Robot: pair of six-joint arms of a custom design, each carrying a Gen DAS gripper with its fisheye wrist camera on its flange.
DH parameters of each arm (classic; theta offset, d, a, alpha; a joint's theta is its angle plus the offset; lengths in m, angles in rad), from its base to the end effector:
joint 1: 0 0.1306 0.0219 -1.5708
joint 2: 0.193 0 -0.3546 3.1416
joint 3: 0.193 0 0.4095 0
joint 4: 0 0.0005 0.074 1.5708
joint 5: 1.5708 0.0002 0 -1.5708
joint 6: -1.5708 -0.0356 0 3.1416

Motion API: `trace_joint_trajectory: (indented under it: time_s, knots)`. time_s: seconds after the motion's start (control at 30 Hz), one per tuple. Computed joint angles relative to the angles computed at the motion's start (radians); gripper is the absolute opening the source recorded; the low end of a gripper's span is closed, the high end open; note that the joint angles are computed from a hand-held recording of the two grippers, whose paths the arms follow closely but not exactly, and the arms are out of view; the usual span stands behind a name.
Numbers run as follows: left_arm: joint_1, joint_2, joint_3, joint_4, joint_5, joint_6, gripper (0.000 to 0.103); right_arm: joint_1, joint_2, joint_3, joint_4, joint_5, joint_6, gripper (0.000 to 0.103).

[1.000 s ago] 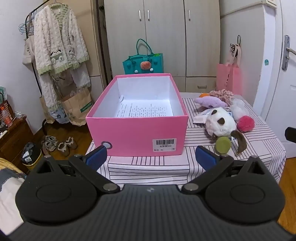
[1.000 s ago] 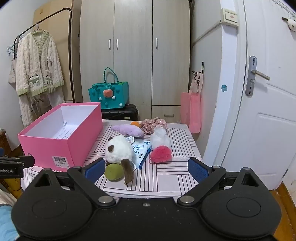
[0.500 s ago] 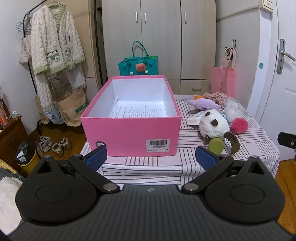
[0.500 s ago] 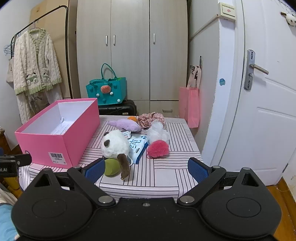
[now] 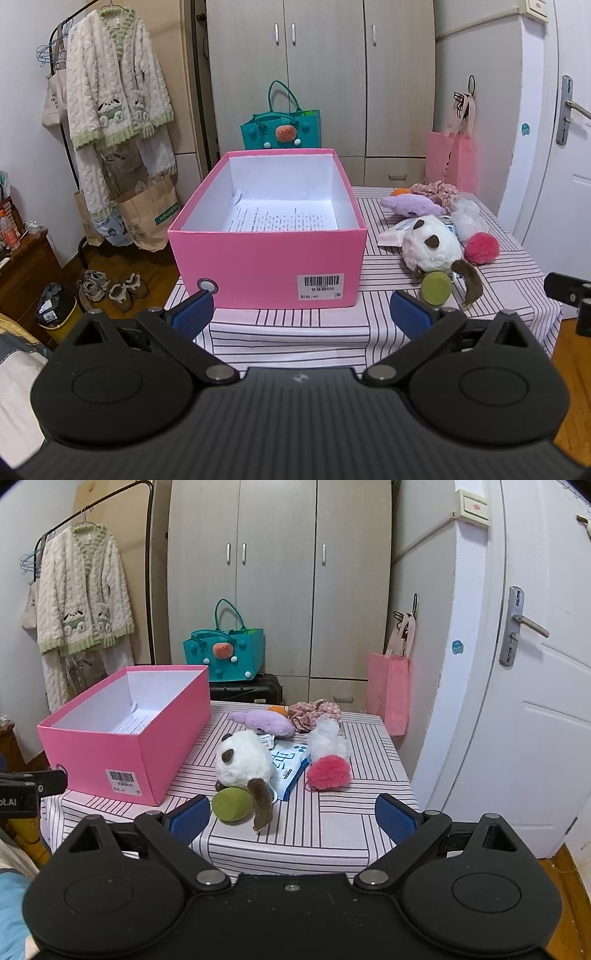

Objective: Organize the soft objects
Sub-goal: 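Move both tools toward the plush toys on the striped table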

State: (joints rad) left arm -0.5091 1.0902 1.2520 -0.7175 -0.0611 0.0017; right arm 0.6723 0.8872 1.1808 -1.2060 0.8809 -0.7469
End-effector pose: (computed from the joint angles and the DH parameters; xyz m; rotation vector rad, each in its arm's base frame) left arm 0.3662 -0.2025 0.4787 0.5006 2.0750 -0.2368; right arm 0.2567 0.1686 0.4853 0.4131 2.0701 -0.2813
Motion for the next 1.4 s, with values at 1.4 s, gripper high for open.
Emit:
trace_joint_trajectory:
  time_s: [1.4]
  knots:
    - [-0.003,0.042,0.009,-0.036,0.040,-0.016,0.103,-0.060,-0.007,-0.032,-0.029,-0.099,-0.029,0.098]
